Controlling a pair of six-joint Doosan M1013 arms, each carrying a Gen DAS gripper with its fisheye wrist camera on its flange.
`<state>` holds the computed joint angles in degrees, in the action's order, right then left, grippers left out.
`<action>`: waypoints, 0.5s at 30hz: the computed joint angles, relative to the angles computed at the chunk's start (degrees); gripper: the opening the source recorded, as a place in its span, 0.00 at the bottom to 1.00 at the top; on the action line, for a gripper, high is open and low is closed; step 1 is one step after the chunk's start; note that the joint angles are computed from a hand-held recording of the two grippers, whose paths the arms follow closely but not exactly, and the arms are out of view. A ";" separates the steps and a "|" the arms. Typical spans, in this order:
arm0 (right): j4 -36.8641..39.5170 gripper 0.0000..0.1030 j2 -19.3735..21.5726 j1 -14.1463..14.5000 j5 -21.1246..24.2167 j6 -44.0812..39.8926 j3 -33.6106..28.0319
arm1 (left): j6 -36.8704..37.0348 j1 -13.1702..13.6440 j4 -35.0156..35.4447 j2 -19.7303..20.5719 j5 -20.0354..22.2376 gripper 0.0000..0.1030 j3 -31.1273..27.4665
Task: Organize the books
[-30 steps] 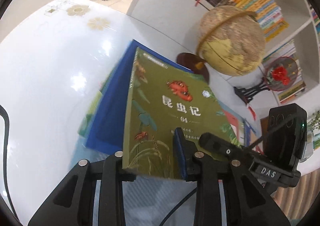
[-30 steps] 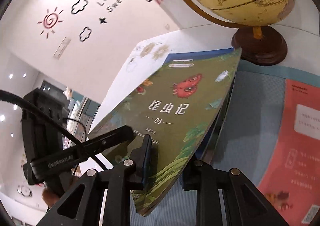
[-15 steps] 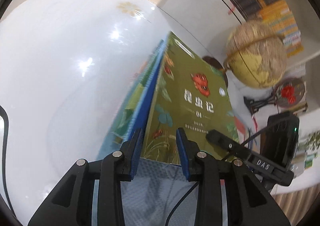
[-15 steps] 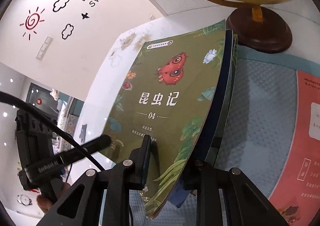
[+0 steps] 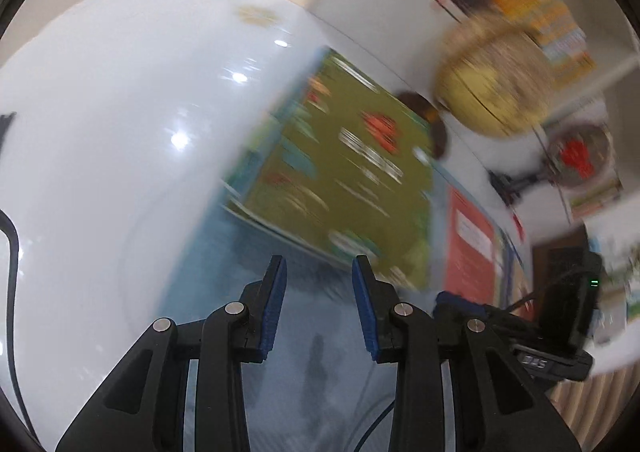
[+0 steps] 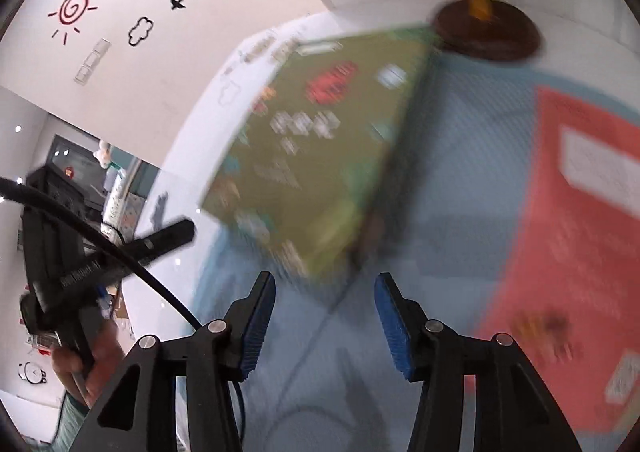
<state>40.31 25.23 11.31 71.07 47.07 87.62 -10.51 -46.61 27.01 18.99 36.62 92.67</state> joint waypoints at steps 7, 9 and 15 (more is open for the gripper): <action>-0.93 0.49 -4.44 -7.61 -5.08 5.63 6.76 | 25.25 -0.24 -16.16 4.21 -5.42 0.30 -6.34; -1.15 0.49 -4.95 -10.01 -8.29 8.53 7.71 | 33.74 -0.10 -22.37 6.93 -5.56 0.31 -10.19; -1.78 0.50 -3.49 -14.14 -15.99 15.35 7.47 | 34.95 -0.46 -20.31 16.61 4.70 0.32 -23.22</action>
<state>38.53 21.74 -2.83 55.07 62.42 95.09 24.44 -47.06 6.69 35.60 41.32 69.45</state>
